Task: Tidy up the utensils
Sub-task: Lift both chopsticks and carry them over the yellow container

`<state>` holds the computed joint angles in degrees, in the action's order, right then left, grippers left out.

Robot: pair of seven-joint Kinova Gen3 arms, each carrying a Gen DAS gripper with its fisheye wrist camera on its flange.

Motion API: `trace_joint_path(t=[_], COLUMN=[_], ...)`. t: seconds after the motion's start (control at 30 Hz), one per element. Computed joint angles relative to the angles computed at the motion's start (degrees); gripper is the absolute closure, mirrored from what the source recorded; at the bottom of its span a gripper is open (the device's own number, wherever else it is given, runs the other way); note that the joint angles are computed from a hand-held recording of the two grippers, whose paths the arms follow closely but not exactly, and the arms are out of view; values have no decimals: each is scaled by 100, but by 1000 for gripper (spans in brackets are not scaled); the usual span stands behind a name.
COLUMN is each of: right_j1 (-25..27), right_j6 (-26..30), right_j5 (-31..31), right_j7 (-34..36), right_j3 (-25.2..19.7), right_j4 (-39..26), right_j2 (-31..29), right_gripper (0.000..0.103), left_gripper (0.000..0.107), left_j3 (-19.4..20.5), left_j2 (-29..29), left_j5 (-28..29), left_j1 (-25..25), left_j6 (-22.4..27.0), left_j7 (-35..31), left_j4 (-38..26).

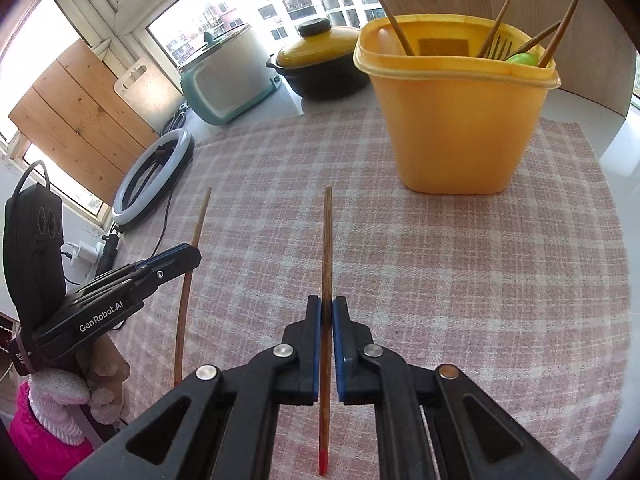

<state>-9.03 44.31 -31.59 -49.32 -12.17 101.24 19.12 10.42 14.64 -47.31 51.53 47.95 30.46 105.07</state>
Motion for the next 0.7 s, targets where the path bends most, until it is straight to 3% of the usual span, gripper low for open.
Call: trace_joint_path(t=[0.37, 0.7], right_j1=[444, 688], right_j6=[-86, 84], right_j5=[-616, -1102], right_j7=[694, 1034], right_j3=[130, 394], right_j4=[217, -14], right_j2=[-532, -750], right_gripper=[100, 100], left_gripper=[104, 104], left_j3=[-94, -238], left_j2=[140, 294], left_j5=[-370, -581], left_j1=[33, 0], left_j6=[186, 302], left_j7=[-268, -678], left_j4=[-494, -1032])
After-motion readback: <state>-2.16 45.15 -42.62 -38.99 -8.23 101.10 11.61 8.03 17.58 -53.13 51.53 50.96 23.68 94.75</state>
